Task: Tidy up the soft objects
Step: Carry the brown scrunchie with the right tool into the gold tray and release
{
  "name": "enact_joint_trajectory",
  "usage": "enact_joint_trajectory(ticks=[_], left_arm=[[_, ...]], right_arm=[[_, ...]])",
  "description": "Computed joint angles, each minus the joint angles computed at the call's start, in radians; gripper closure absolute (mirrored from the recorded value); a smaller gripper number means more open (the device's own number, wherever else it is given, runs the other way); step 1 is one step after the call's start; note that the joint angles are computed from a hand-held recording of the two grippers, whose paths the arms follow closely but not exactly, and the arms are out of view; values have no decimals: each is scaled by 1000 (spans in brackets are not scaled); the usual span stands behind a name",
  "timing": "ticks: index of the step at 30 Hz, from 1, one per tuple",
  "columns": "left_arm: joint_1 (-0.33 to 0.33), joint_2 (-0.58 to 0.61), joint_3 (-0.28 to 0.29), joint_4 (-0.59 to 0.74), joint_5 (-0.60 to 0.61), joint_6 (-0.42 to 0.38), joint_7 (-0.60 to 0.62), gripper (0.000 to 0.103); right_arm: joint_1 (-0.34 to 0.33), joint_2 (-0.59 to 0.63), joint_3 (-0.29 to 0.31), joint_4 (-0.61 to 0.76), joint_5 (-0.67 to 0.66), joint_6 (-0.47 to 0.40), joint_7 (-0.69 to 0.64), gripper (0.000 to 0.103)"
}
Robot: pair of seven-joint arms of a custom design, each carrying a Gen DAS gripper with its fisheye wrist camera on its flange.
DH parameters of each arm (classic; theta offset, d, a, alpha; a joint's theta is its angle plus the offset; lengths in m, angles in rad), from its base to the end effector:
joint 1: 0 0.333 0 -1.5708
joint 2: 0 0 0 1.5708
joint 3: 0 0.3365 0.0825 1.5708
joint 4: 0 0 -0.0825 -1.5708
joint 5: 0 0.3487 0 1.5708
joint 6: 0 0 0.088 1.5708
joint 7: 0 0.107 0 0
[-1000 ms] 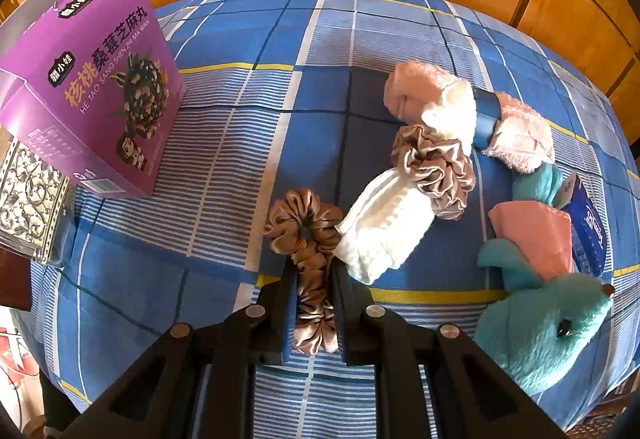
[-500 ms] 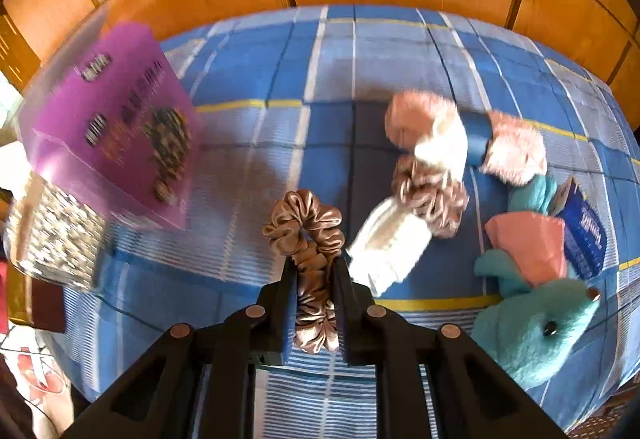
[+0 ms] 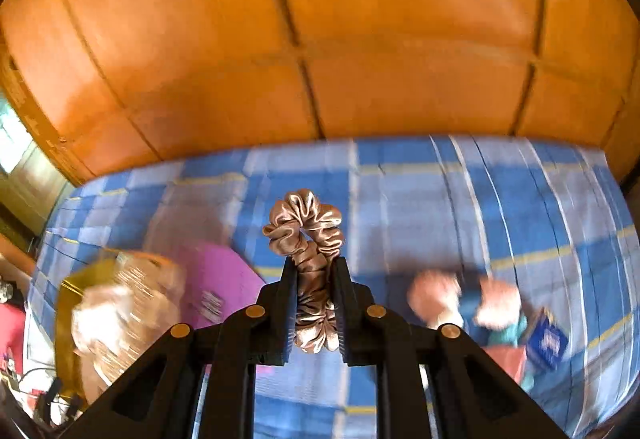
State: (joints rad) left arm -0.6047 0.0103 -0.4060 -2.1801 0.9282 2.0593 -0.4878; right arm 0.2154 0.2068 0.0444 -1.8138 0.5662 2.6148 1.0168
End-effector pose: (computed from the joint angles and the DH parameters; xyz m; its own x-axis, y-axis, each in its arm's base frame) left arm 0.3038 -0.4036 0.4333 0.4867 -0.8718 0.0558 -0.5983 -0.3792 -0.7059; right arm 0.6135 0.1483 0.5256 0.4456 -0.8751 -0.1889 -0.7402 -0.2414 -0.6275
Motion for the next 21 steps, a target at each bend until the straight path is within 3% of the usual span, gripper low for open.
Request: enact_joint_trajectory(ticks=[4,6,10,14,17,21], left_arm=[[-2,-1,0,-4,-8,-10,0,19],[-1,-13,0,-18,-9,-7,-14,19],[9,-54,1,-63,-36,-7,-49,19],[25,-120,-2,-125,-66,-9,-99,19],[32,-176,-18,-163,-85,-68,-168,12],[35,-209,-34,-181,-99,-120,-198,12]], right_arm=[[2,-62,75,-19,179,-41,-235,88],[17,-105,97,-45,283,-115,-385,88],[88,-165,104,-112,313,-208,-516,88],[164,-196,120,-196,298,-230,-570,87],[224,-179,142,-243,251,-189,-554,87],[280,-116,156,-264,174,-121,-474,87]])
